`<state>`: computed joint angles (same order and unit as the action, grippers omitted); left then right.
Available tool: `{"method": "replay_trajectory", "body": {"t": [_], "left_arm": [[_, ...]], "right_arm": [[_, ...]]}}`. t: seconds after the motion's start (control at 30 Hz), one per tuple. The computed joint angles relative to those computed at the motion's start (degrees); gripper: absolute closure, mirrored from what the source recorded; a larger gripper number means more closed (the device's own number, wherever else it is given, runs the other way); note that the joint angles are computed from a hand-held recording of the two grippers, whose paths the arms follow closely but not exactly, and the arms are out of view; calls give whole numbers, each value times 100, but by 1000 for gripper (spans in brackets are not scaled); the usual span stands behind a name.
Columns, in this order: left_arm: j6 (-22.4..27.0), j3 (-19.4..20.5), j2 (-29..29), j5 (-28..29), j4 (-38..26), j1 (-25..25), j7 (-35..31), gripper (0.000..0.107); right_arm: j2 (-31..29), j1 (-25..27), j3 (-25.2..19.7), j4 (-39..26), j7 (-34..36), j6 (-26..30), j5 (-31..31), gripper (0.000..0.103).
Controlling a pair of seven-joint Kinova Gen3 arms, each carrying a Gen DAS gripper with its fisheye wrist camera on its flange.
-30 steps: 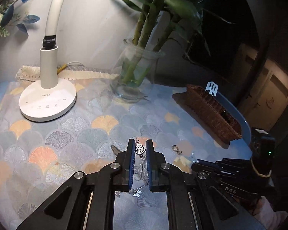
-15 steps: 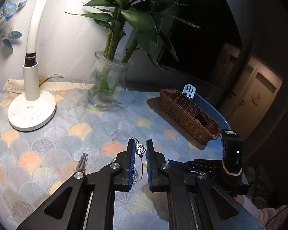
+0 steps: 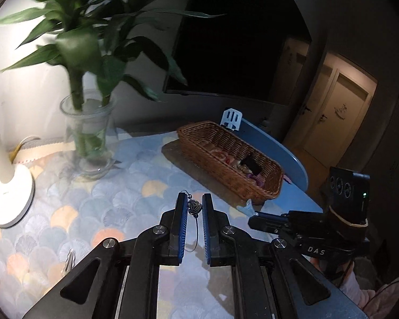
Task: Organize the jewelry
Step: 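Carry both items over the wicker basket and open both tools to drop them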
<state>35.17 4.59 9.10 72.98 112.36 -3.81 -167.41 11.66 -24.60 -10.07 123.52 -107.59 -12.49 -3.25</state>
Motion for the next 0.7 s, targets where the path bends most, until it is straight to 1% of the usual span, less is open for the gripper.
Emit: {"method": "replay_trajectory", "body": {"t": [0.07,0.1,0.13,0.2,0.23,0.27,0.3,0.37,0.4,0.47,0.5,0.53,0.57,0.6,0.63,0.67,0.7], "left_arm": [[-172,132,127,-273,-314,240,320,97],[-223,203,213,-437,-506,348,519,97],[-265,279,294,-584,-688,438,693,97],[-363,449,484,-834,-1064,591,998,97],[-430,618,600,-1030,-1270,607,1216,97],[-473,681,728,-1222,-1491,706,1449,97],[-470,637,866,-1395,-1728,872,1682,97],[-504,800,1168,-1760,-2180,974,2148,97],[-478,801,1342,-1908,-2433,1071,2381,97],[-340,715,1698,-2165,-2942,1272,2847,97],[-301,585,1893,-2257,-3207,1440,3080,97],[-211,348,2068,-2334,-3473,1656,3313,97],[-115,218,2247,-2443,-3738,1779,3546,97],[-6,151,2437,-2575,-4002,1845,3779,97],[56,191,2627,-2717,-4231,1834,4012,97],[206,337,2843,-2766,-4492,1727,4219,97],[433,589,3085,-2722,-4752,1518,4400,97]], "right_arm": [[-281,124,120,47,191,131,-185,91],[-377,336,45,33,205,224,-183,91],[-460,601,-76,22,127,284,-88,91],[-557,1132,-271,6,-270,299,331,91],[-572,1397,-378,-46,-403,369,471,91],[-570,1663,-469,-134,-591,486,679,91],[-554,1928,-604,-211,-796,576,912,91],[-434,2459,-922,-402,-1179,732,1378,91],[-359,2725,-1129,-519,-1375,844,1611,91],[-146,3255,-1614,-753,-1654,1048,1954,91],[-9,3481,-1844,-904,-1654,1189,1990,91],[119,3601,-1980,-1058,-1564,1350,1933,91],[274,3615,-2022,-1223,-1459,1515,1879,91],[370,3541,-1959,-1332,-1447,1624,1886,91],[456,3490,-1915,-1401,-1372,1689,1821,91],[572,3543,-1977,-1483,-1212,1747,1708,91],[690,3580,-2026,-1570,-1110,1808,1647,91]]}}
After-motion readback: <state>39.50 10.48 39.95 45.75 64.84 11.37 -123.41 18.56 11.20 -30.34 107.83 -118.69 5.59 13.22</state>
